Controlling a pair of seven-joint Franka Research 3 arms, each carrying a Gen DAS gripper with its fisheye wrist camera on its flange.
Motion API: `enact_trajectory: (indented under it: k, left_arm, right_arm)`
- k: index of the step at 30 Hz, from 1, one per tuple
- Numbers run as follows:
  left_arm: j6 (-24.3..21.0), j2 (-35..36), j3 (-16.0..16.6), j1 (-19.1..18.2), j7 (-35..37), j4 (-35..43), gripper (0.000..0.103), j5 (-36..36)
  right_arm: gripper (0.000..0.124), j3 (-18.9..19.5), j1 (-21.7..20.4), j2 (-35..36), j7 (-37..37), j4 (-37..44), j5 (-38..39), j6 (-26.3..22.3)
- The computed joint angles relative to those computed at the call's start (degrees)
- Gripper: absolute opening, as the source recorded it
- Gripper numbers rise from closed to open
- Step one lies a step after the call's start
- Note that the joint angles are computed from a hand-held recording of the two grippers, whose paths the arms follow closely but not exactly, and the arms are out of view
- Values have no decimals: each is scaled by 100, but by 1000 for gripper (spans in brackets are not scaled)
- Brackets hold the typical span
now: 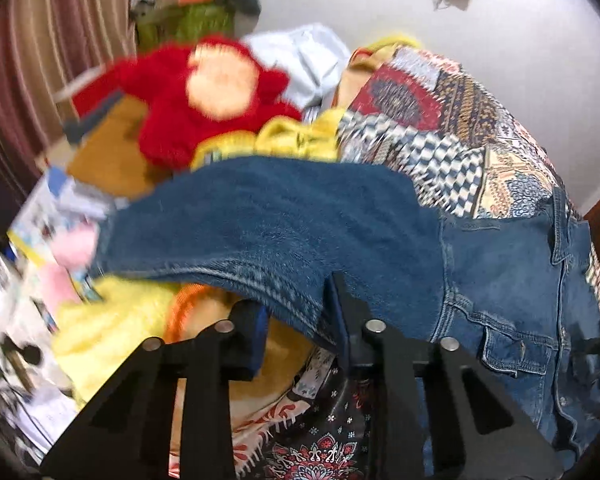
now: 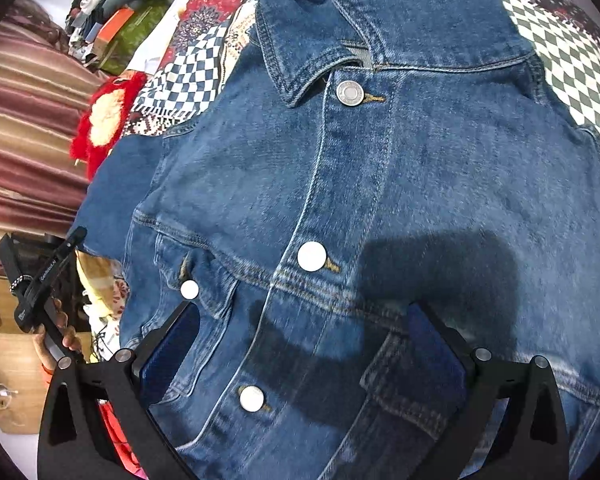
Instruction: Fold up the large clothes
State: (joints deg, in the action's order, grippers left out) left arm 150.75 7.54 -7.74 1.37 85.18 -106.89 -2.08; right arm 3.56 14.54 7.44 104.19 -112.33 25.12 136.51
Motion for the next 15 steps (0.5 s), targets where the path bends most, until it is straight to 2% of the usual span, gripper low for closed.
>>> enact_trajectory:
  k: [2,5,6,7,8,9,11,13,15]
  left_arm:
    - [90,-63,-11,-72,-47,36,24,210]
    - [70,-137,-126,-100,298,111,22,-107]
    - [112,-178,-178,-113,517,79,17,-287]
    - [224,-228,-241,-127,824,17,6,-541]
    - [396,-297,-287,-200,1031,-74,5,-572]
    - [512,-380,-382,-248,1542,-153,4,-895]
    - [536,-443,-491,-428,2183,-175,4,-1272]
    - [335,-324,-550,-620,2448,-18,4,-1444]
    - [86,-101,-551,-779,2165,203,4,-1279]
  right_arm:
    - [103,-15,-15,-171,-27,-143,5,48]
    - [103,-41,-28,-487,7,-366,-74,143]
    - [103,-49,-36,-562,15,-414,-99,161]
    - [103,-56,-44,-670,32,-484,-130,190]
    - [103,-60,-50,-766,39,-552,-151,217]
    - [103,-63,-57,-871,73,-612,-203,243]
    - [103,-64,-71,-1019,138,-694,-295,279]
    - [103,-62,-80,-1186,192,-793,-332,326]
    - [103,-68,-81,-1335,176,-910,-257,378]
